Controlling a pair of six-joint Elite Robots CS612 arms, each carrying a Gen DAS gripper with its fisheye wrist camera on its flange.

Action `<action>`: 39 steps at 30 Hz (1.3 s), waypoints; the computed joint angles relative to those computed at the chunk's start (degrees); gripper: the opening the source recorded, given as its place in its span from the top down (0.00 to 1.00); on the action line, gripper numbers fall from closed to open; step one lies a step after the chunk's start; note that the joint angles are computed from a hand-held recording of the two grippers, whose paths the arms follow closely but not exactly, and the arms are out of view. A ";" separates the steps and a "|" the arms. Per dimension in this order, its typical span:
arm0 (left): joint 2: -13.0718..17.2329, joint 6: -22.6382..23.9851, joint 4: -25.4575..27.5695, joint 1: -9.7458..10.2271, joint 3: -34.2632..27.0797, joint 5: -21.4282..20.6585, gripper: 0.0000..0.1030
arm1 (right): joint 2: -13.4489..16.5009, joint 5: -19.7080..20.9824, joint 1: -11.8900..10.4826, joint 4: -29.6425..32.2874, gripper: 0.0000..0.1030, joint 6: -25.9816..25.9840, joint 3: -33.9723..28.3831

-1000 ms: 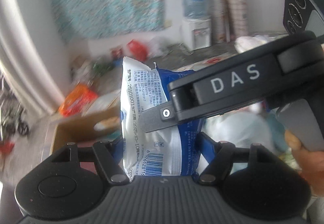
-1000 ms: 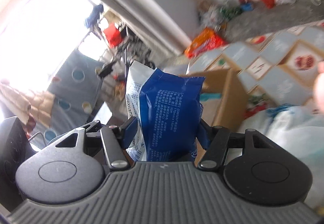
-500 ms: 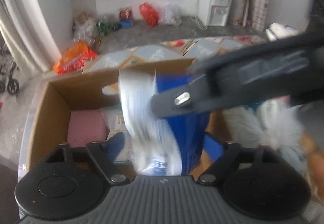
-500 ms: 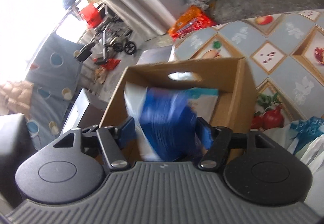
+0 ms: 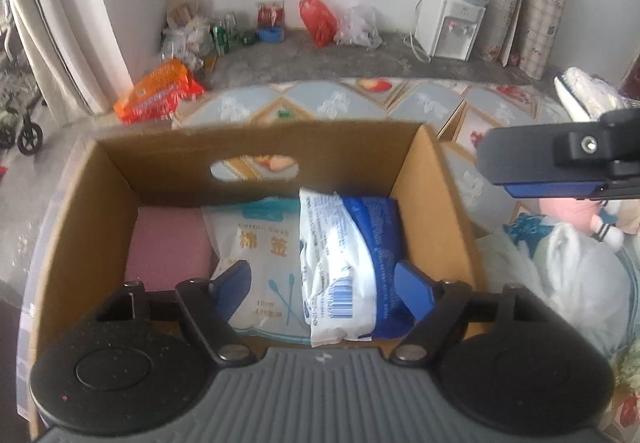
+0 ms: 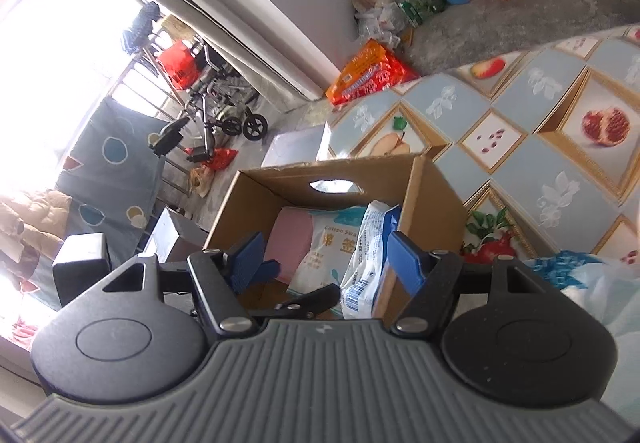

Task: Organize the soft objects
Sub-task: 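Move both tools toward the pink plush toy on the table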

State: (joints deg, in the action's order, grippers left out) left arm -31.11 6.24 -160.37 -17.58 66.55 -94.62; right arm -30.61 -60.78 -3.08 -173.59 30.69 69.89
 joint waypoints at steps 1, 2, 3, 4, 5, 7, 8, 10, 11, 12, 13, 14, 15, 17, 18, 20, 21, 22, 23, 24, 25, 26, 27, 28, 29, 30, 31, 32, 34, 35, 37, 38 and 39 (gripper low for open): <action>-0.55 0.06 -1.55 -0.13 0.96 0.35 0.18 | -0.65 -0.18 -0.16 -0.59 0.33 -0.46 0.94; -1.20 0.15 -3.38 -0.24 2.09 0.54 0.16 | -1.66 -0.52 -0.43 -1.48 0.33 -1.03 2.44; -1.86 0.51 -5.13 -0.31 3.18 0.37 0.14 | -2.59 -0.83 -0.69 -2.19 0.32 -1.53 3.80; -2.42 0.99 -6.54 -0.36 3.99 0.08 0.13 | -3.64 -1.26 -1.01 -3.06 0.31 -2.03 5.36; -3.01 1.48 -8.07 -0.42 4.89 -0.27 0.12 | -4.99 -1.94 -1.49 -4.25 0.29 -2.64 7.40; -4.18 2.89 -11.50 -0.57 6.73 -1.69 0.09 | -7.03 -3.51 -2.28 -6.63 0.26 -3.21 10.78; -4.67 3.48 -12.63 -0.72 7.39 -2.28 0.07 | -8.16 -4.48 -2.77 -7.69 0.24 -3.47 12.59; -5.50 4.40 -14.21 -1.20 8.47 -3.52 0.06 | -10.28 -6.84 -3.97 -10.16 0.23 -3.14 16.34; -5.80 4.85 -14.44 -1.53 8.77 -4.29 0.06 | -11.04 -7.77 -4.46 -10.82 0.23 -2.97 17.69; -5.95 5.36 -14.34 -1.92 8.88 -5.03 0.06 | -11.83 -8.77 -5.08 -11.55 0.23 -2.61 19.21; -6.12 6.03 -13.89 -2.39 8.89 -5.80 0.06 | -12.30 -9.39 -5.63 -12.20 0.23 -2.18 20.41; -6.12 6.59 -13.34 -2.87 8.73 -6.20 0.06 | -12.97 -10.09 -6.31 -12.46 0.23 -1.53 21.80; -6.05 7.16 -12.89 -3.41 8.58 -6.42 0.06 | -13.26 -10.36 -6.77 -12.85 0.23 -0.99 22.73; -5.69 8.59 -12.02 -4.54 8.14 -6.75 0.06 | -13.67 -10.66 -7.87 -13.63 0.23 0.26 24.50; -5.43 9.47 -11.18 -5.25 7.78 -6.85 0.06 | -13.66 -10.66 -8.32 -13.99 0.23 0.55 25.07; -4.76 10.60 -9.21 -6.37 6.87 -7.32 0.06 | -13.25 -10.25 -9.24 -14.62 0.23 1.72 25.93; -4.29 11.05 -8.11 -6.88 6.30 -7.60 0.06 | -12.92 -9.86 -9.54 -14.54 0.23 2.21 25.94; -3.80 11.49 -6.87 -7.41 5.63 -7.73 0.06 | -12.49 -9.18 -9.96 -14.44 0.23 2.97 25.92; -3.36 12.04 -5.60 -7.96 4.96 -7.68 0.06 | -12.03 -8.56 -10.33 -14.43 0.23 3.72 25.84; -2.85 12.42 -4.38 -8.50 4.11 -7.47 0.07 | -11.47 -7.79 -10.71 -14.32 0.23 4.35 25.59; -2.38 12.40 -3.57 -8.90 3.46 -7.19 0.07 | -10.99 -7.31 -10.94 -14.37 0.23 4.85 25.31; -1.79 11.94 -2.36 -9.33 2.44 -6.75 0.07 | -10.32 -6.95 -11.19 -14.65 0.23 5.69 24.88; -1.22 11.21 -1.06 -9.58 1.32 -6.61 0.09 | -9.69 -6.78 -11.27 -14.79 0.23 6.44 24.27; -0.53 10.25 0.55 -9.84 -0.08 -6.63 0.09 | -9.02 -6.44 -11.44 -15.01 0.25 7.18 23.66; 0.03 9.42 2.10 -9.98 -1.35 -6.63 0.10 | -8.42 -6.10 -11.71 -15.72 0.27 8.11 23.33; 0.74 8.27 3.70 -10.19 -2.84 -6.46 0.11 | -7.93 -5.97 -11.90 -16.24 0.29 8.89 23.04; 1.45 7.05 5.02 -10.36 -4.26 -6.35 0.11 | -7.31 -5.88 -12.15 -17.01 0.34 9.80 22.71; 2.04 5.99 6.15 -10.52 -5.52 -6.17 0.12 | -6.88 -5.91 -12.37 -17.64 0.40 10.50 22.51; 3.43 3.80 8.40 -10.77 -8.31 -5.81 0.13 | -6.08 -6.03 -12.88 -18.59 0.45 11.92 22.18; 4.19 2.91 9.72 -10.87 -9.88 -5.64 0.13 | -5.62 -6.09 -13.18 -19.25 0.46 12.77 22.06; 5.95 1.74 12.26 -11.20 -13.15 -4.98 0.13 | -4.98 -5.89 -13.70 -19.95 0.47 13.78 21.91; 6.74 1.45 13.61 -11.35 -14.64 -4.65 0.13 | -4.60 -5.55 -13.97 -20.21 0.47 14.39 21.80; 7.64 1.29 15.25 -11.49 -16.34 -4.35 0.13 | -4.28 -5.16 -14.23 -20.43 0.47 14.95 21.75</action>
State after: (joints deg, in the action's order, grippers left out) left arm -23.47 7.53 -145.12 -29.07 50.21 -98.97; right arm -34.89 -65.94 -17.31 -194.02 45.64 91.64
